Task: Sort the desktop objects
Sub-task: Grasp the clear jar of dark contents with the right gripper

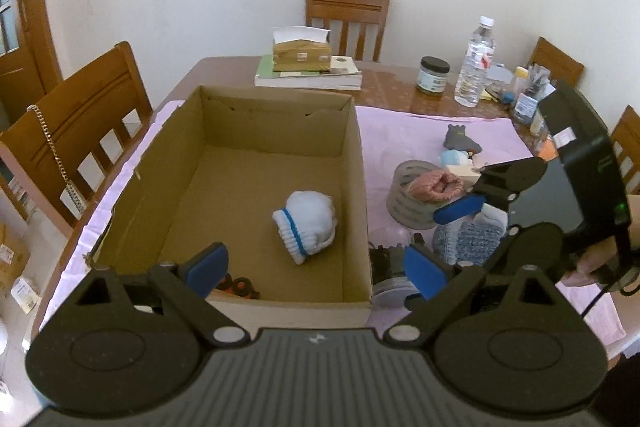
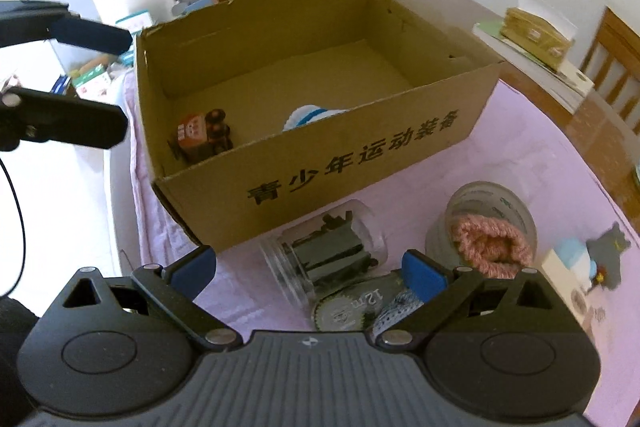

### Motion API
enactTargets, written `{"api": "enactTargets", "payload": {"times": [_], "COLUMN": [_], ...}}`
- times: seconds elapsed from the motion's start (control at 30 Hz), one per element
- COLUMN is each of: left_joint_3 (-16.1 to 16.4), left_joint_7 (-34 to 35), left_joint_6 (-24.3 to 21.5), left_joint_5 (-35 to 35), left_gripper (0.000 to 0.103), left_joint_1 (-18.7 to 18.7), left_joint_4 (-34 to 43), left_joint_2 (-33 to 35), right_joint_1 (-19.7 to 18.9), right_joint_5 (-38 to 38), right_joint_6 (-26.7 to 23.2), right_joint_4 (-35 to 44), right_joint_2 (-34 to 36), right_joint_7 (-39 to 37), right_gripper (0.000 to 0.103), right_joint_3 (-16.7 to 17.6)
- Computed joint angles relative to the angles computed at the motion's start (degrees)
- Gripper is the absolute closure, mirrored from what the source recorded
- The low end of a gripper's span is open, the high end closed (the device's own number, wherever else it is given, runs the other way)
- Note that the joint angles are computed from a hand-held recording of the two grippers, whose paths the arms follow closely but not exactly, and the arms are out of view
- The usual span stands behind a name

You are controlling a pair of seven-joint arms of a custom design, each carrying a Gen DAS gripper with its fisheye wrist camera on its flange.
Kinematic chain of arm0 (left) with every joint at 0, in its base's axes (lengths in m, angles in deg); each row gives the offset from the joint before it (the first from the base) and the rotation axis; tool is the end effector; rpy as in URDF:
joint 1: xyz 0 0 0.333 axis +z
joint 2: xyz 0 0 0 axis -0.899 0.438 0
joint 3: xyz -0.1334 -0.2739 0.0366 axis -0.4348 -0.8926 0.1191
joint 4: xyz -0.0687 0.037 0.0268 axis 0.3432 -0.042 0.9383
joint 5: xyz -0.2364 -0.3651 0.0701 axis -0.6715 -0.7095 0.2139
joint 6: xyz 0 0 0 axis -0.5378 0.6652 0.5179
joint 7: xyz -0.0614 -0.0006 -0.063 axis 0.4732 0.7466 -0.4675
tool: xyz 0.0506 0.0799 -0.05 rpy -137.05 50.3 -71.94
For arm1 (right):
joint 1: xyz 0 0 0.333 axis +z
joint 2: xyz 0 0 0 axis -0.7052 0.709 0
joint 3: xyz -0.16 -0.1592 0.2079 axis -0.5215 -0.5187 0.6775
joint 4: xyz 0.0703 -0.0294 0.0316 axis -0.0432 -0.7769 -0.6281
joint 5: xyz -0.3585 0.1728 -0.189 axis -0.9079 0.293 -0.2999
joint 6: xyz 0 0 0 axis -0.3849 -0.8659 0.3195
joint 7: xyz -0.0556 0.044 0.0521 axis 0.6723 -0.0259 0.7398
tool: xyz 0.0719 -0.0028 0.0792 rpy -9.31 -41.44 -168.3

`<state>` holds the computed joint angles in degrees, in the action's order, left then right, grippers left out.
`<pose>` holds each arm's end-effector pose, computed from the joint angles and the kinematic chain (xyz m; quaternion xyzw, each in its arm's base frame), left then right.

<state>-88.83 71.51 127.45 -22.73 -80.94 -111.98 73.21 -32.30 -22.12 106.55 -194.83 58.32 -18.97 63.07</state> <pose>0.4589 -0.3357 0.4367 -0.7104 0.5866 -0.2684 0.2814 0.6350 0.1940 0.3789 -0.9259 0.2412 -0.0492 0.2864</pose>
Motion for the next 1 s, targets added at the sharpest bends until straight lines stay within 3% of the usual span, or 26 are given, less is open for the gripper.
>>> {"api": "enactTargets", "payload": {"times": [0.43,0.77,0.93,1.0], "left_joint_3": [0.0,0.2,0.2,0.1], "left_joint_7": [-0.2,0.1,0.5,0.4], "left_joint_6": [-3.1,-2.4,-1.9,-1.6], "left_joint_5": [-1.6,-1.1,-0.8,-0.6], "left_gripper": [0.008,0.008,0.008,0.008], "left_joint_1": [-0.5,-0.3,-0.3,-0.3], "left_joint_4": [0.5,0.2,0.2,0.2], "left_joint_2": [0.4,0.4,0.5,0.5], "right_joint_1": [-0.2,-0.2,0.2,0.1], "right_joint_5": [-1.5,-2.0,-3.8,-3.6], "right_joint_6": [-4.6,-5.5,-4.4,-3.8], "right_joint_4": [8.6,8.6,6.4,5.0], "right_joint_2": [7.7,8.1,6.6,5.6], "right_joint_7": [-2.3,-3.5,-4.2,-4.7], "right_gripper": [0.002,0.005,0.019,0.019], "right_joint_3": [1.0,1.2,0.7,0.7]}}
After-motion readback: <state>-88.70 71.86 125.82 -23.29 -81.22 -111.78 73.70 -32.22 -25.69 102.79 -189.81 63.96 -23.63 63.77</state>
